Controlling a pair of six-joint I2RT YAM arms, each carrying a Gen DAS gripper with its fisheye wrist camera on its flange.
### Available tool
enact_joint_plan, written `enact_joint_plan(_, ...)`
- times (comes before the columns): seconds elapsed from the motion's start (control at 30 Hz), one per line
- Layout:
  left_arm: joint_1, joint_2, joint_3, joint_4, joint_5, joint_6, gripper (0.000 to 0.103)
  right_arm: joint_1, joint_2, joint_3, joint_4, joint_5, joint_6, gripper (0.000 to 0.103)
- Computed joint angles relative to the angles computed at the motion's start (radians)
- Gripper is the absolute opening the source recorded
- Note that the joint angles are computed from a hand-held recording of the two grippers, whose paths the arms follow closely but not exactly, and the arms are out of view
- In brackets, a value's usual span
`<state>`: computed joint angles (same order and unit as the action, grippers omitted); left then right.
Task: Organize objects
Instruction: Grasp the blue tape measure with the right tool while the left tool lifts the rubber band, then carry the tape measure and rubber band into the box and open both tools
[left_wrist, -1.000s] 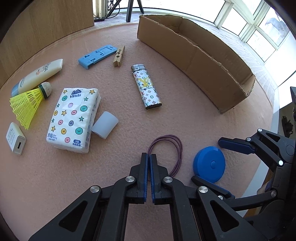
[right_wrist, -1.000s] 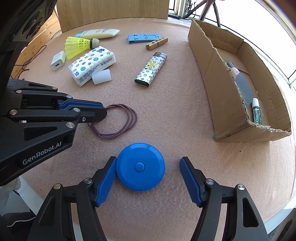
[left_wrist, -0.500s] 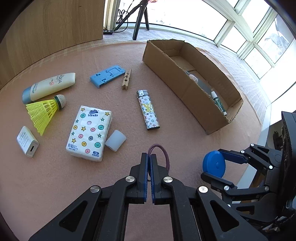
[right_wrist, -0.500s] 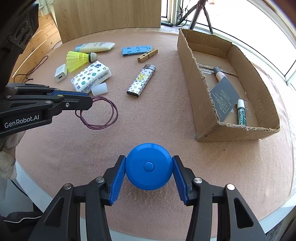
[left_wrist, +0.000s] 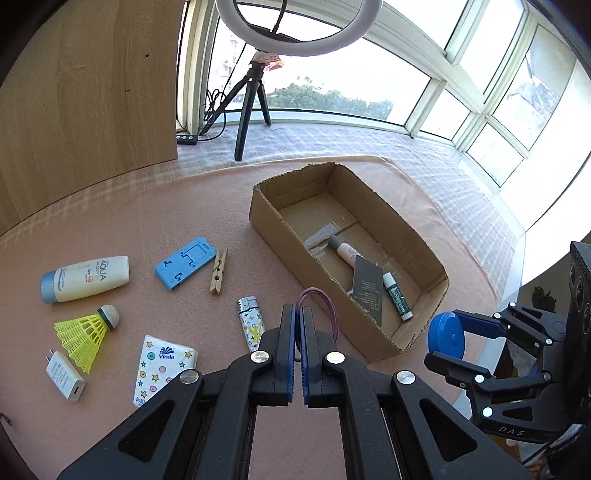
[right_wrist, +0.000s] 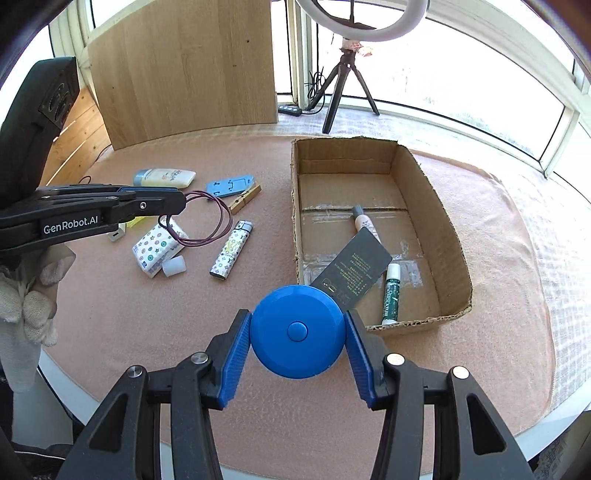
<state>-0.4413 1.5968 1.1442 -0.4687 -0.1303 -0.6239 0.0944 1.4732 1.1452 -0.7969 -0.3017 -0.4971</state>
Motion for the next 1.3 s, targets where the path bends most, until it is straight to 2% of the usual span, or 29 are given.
enact_joint_plan(0.17, 0.021, 0.133, 0.168, -0.013, 0.003, 0.039, 0.002, -0.038, 0.098, 0.124, 0.025, 0.008, -0.018, 0.046)
enact_joint_plan(0.53, 0.073, 0.468, 0.547, -0.088, 0.015, 0.073, 0.002, -0.088, 0.429, 0.441, 0.024, 0.028, -0.007, 0.046)
enact_joint_plan(0.77, 0.106, 0.661, 0.755, -0.165, 0.028, 0.079, 0.002, -0.074, 0.558, 0.552, -0.003, 0.036, -0.01, 0.046)
enact_joint_plan(0.97, 0.122, 0.76, 0.862, -0.203, 0.048, 0.085, 0.002, -0.059, 0.632, 0.605, -0.009, 0.057, -0.013, 0.046)
enact_joint_plan(1.0, 0.123, 0.767, 0.868, -0.204, 0.055, 0.086, 0.004, -0.056, 0.636, 0.607, -0.008, 0.056, -0.016, 0.047)
enact_joint_plan(1.07, 0.125, 0.783, 0.888, -0.222, 0.062, 0.088, 0.027, -0.051, 0.641, 0.614, -0.014, 0.054, -0.025, 0.051)
enact_joint_plan(1.13, 0.12, 0.777, 0.875, -0.213, 0.049, 0.095, 0.039, -0.048, 0.627, 0.598, 0.004, 0.059, -0.032, 0.059)
enact_joint_plan(1.17, 0.118, 0.77, 0.866, -0.208, 0.041, 0.093, 0.04, -0.046, 0.617, 0.585, 0.017, 0.063, -0.033, 0.063)
enact_joint_plan(1.3, 0.114, 0.739, 0.826, -0.189, 0.036, 0.085, 0.04, -0.041, 0.605, 0.573, 0.021, 0.06, -0.027, 0.064)
